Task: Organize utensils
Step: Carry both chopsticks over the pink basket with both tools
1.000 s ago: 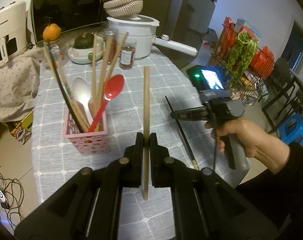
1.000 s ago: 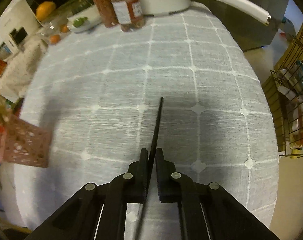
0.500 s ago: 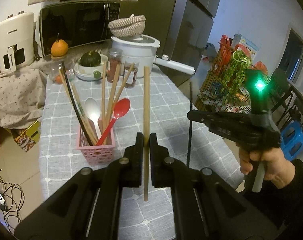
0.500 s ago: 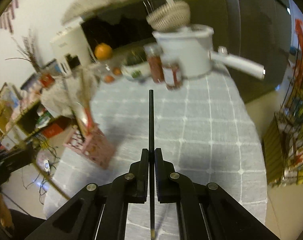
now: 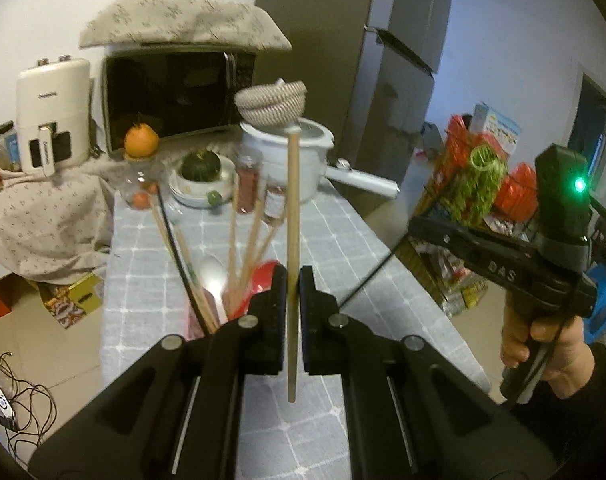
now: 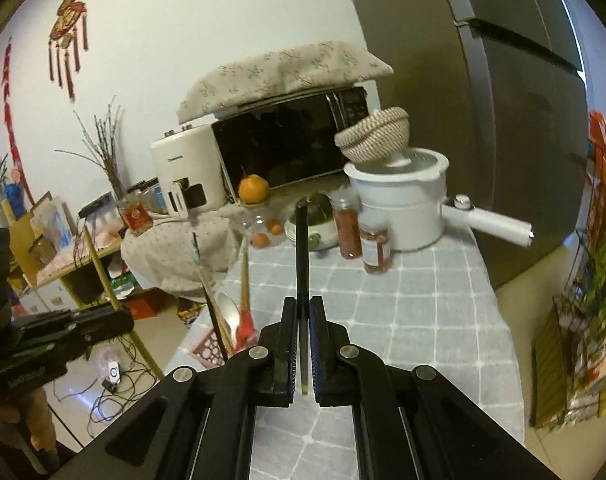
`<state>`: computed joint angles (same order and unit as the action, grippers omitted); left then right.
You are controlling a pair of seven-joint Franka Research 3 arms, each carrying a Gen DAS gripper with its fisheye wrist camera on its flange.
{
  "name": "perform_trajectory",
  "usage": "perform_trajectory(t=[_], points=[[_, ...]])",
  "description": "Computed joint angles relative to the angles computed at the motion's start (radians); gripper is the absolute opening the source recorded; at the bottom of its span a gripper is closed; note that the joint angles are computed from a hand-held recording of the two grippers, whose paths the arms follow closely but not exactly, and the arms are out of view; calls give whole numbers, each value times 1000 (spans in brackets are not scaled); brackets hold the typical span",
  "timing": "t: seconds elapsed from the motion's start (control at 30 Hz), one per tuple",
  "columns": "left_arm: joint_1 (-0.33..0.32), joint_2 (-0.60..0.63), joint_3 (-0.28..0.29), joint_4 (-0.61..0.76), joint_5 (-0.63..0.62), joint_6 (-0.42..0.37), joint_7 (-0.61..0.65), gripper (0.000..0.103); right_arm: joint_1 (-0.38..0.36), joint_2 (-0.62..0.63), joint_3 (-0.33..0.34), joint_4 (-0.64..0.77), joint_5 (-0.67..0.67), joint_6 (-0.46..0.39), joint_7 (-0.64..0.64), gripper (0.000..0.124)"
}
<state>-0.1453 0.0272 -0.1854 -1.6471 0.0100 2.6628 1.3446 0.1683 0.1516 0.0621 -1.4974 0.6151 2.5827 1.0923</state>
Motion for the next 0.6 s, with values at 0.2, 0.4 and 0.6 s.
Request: perform_trajectory(t=[0.2, 0.4, 0.6], points=[[14, -18, 15, -14, 86, 62, -90, 7, 4, 0, 3, 47, -40, -87, -36, 6], [29, -7, 27, -3, 227, 117, -234, 7, 7, -18, 5, 34, 10, -93, -73, 6], [35, 31, 35, 28, 335, 151, -330, 7, 13, -4, 6, 56, 22, -102, -61, 6]])
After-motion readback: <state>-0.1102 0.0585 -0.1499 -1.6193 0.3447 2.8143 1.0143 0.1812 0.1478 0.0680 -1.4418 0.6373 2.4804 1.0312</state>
